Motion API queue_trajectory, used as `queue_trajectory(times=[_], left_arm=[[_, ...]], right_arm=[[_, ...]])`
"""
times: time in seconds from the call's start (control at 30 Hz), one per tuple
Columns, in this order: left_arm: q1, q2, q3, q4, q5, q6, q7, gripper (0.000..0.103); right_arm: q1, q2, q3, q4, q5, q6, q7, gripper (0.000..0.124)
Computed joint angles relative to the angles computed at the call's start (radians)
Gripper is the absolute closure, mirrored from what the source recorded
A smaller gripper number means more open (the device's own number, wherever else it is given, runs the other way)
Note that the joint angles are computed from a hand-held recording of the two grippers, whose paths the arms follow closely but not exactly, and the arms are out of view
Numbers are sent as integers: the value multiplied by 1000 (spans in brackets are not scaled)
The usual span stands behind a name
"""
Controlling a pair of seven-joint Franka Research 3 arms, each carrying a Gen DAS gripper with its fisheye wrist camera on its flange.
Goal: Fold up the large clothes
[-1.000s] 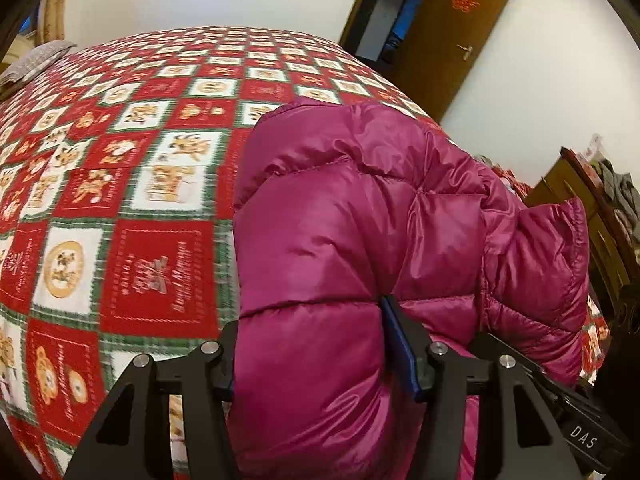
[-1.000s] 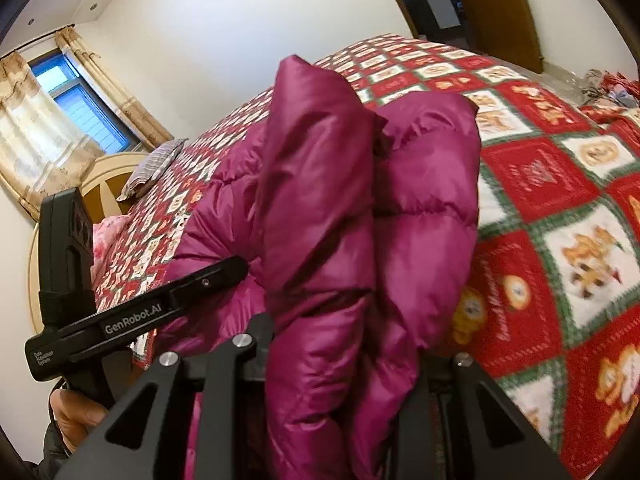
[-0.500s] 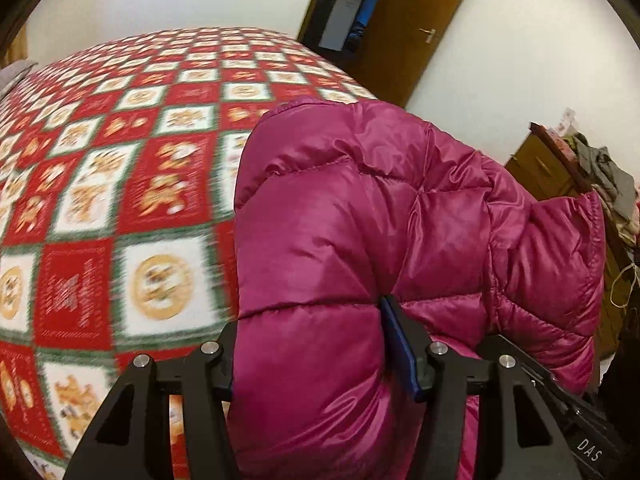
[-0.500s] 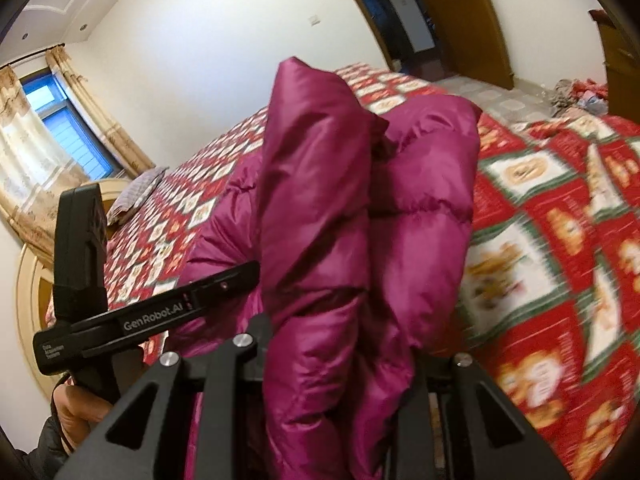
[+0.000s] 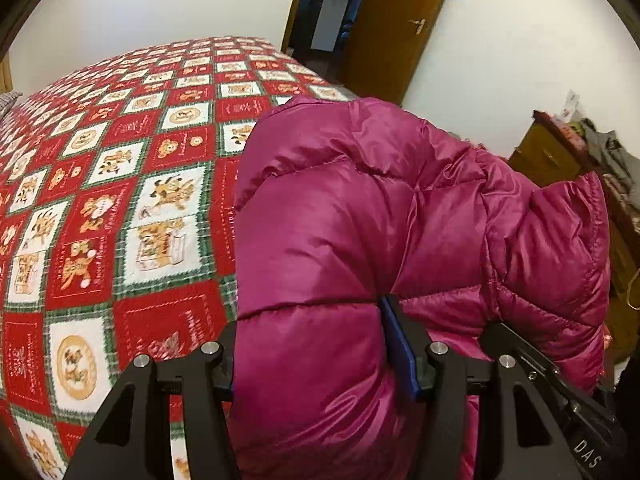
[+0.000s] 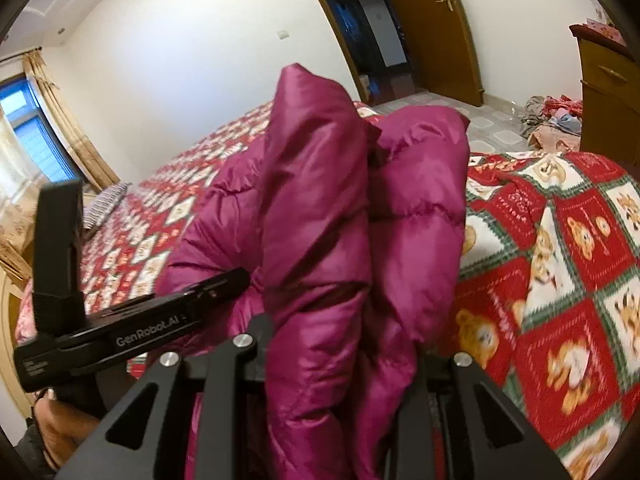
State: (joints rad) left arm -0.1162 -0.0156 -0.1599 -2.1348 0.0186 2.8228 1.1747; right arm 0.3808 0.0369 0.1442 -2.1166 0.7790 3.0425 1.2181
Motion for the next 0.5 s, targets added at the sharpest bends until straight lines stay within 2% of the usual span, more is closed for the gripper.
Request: queue_trajectory(times=[0.13,0.2,0.27,0.33,0.43,0.5], left_arm=[[1,58,1,63,139,-15,-118,45],[-3,79,5,94,210,-29,-171,45],[-3,98,6,116,241,-42,-205,45],[-7,123,10,144,277,-58,-246,44],[-19,158,21,182,351,-78,-313,40],[-25,185,26,208,385,-97,-344,33]], right_arm=[[-21,48,-9,45,-18,-27,-10,94],[-44,44,-2,51,24,-52,-50,94],[-48,79,-21,92,-43,-93,11,94],[-66,108,-22,124,-54,-133,21,94],[-93,137,-12,159,-31,-176,-4,92],[-97,141,-11,162,-40,-186,2,90]])
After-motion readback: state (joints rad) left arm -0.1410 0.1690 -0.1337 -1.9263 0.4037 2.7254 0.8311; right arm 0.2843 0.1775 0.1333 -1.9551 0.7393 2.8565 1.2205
